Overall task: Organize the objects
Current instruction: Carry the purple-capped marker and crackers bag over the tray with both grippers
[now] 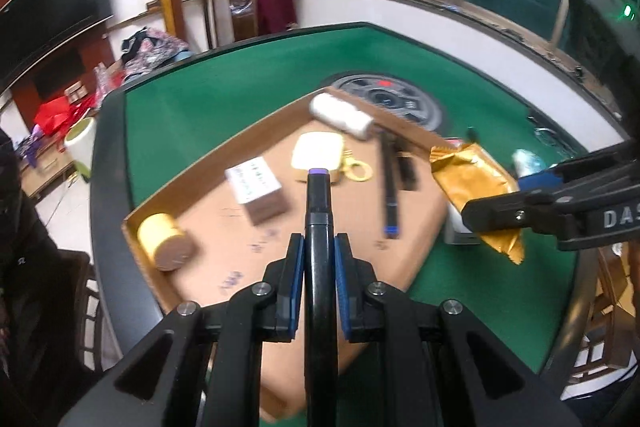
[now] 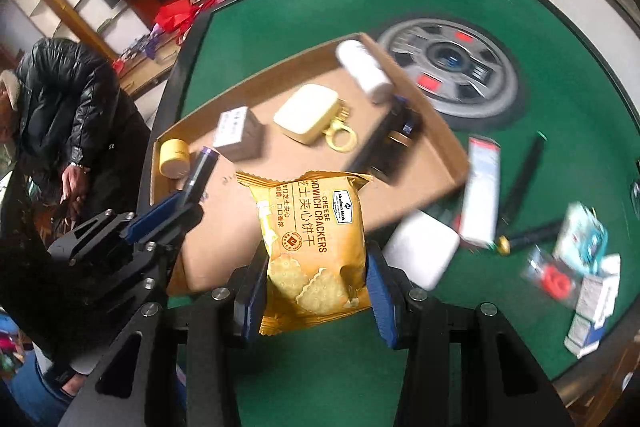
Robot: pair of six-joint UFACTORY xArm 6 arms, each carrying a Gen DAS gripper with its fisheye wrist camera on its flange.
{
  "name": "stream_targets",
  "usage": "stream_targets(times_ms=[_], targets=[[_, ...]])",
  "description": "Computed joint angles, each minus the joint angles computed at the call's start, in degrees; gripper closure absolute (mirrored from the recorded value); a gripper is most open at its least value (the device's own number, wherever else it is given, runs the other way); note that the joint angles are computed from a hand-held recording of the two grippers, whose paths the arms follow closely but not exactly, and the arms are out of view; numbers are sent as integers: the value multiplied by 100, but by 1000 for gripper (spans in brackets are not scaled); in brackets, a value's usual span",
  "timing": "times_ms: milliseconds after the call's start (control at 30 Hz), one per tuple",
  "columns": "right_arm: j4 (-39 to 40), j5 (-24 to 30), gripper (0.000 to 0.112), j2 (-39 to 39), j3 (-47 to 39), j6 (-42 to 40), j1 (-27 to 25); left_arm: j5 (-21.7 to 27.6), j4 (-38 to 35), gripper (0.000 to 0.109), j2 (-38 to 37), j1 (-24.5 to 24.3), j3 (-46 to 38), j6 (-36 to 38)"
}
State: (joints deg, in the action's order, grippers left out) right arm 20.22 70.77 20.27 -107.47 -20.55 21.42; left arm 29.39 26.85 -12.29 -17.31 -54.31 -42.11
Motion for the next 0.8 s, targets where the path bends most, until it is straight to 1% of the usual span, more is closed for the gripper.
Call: stream_targets(times_ms=[67,200,533,800], targets=[[-77,46,63,155,-182,60,130,46,55,94,63,104,-1,35],[-317,20,63,429,-426,259,356,13,-84,94,127,261,63,219],[-743,155,63,1137,-1174,652,551,-70,-382,94,361,458,24,628],[-870,257,63,1446,-1517,714,619,-100,-464,94,480,569,-24,698]])
